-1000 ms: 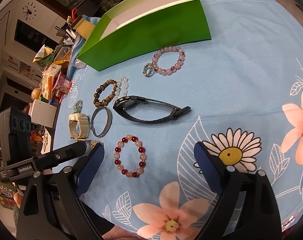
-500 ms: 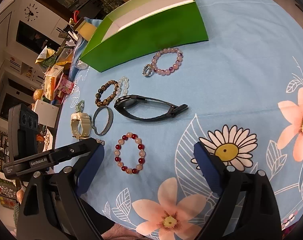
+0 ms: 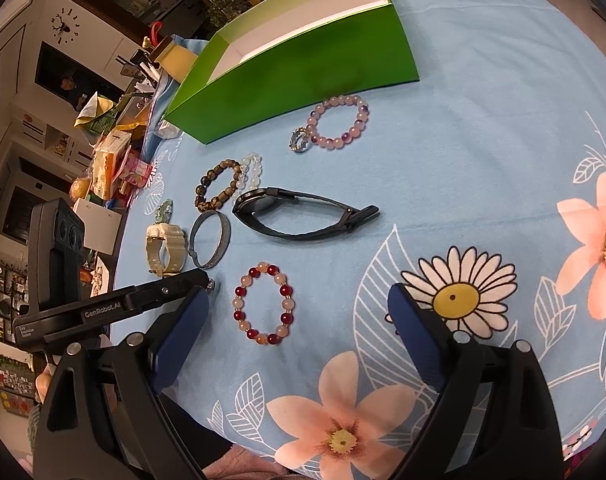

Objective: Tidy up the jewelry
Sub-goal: 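Close left gripper on silver flower charm while right gripper grasps red bead bracelet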

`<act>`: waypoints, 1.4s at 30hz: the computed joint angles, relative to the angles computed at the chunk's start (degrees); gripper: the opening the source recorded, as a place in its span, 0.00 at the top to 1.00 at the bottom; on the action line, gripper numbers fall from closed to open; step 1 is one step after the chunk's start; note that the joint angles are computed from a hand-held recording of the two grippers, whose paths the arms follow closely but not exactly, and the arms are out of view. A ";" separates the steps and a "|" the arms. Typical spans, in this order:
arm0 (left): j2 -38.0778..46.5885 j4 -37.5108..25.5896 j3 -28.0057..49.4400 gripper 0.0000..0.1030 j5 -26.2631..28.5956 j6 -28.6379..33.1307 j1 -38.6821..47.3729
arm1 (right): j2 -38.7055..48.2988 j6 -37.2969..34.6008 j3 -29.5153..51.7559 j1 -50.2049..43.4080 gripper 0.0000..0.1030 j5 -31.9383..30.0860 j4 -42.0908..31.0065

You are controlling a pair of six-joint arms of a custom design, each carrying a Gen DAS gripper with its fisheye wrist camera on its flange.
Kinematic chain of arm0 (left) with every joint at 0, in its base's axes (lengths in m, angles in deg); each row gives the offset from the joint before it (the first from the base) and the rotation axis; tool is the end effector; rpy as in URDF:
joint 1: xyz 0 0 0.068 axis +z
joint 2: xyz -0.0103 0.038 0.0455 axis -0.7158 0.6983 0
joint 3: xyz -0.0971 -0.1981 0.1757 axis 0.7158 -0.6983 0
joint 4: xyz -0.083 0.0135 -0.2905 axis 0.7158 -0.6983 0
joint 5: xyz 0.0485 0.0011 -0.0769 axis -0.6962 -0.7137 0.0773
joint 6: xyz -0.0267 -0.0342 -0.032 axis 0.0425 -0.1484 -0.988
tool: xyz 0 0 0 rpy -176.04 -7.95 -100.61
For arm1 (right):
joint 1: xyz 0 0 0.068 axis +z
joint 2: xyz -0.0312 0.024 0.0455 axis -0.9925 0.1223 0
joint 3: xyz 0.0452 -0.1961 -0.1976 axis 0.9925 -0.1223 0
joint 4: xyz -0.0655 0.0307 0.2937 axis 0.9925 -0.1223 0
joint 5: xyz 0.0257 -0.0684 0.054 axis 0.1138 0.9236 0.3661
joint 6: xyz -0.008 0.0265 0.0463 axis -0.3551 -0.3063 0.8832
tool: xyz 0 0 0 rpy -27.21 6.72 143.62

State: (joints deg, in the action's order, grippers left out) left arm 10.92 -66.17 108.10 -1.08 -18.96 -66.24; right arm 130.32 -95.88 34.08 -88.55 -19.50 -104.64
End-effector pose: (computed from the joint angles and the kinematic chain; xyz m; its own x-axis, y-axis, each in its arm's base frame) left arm 0.1771 -0.0707 0.2163 -0.8237 -0.5344 -0.1897 -0.4246 0.8030 -0.4181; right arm 0.2830 -0.0057 0.2292 -0.8963 -0.3103 -0.3168 -0.4382 0.7291 0.5258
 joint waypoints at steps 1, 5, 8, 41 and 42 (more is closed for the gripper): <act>0.29 0.09 0.08 0.72 -0.12 0.07 0.06 | -0.06 0.03 -0.01 0.04 0.11 -0.02 -0.01; -0.39 0.04 -0.53 0.80 -0.19 -0.25 0.79 | -0.17 -0.02 -0.07 -0.04 0.11 -0.06 -0.04; -1.30 0.49 -1.24 0.80 0.14 -0.50 1.16 | -0.23 0.08 -0.09 -0.03 0.11 0.01 -0.07; -6.79 -0.19 -2.49 0.81 3.65 0.37 2.94 | -19.73 0.11 -18.36 18.58 0.90 23.43 21.81; -6.88 -0.17 -2.55 0.81 3.71 0.41 2.99 | -20.14 -0.07 -18.76 18.89 0.93 23.64 22.29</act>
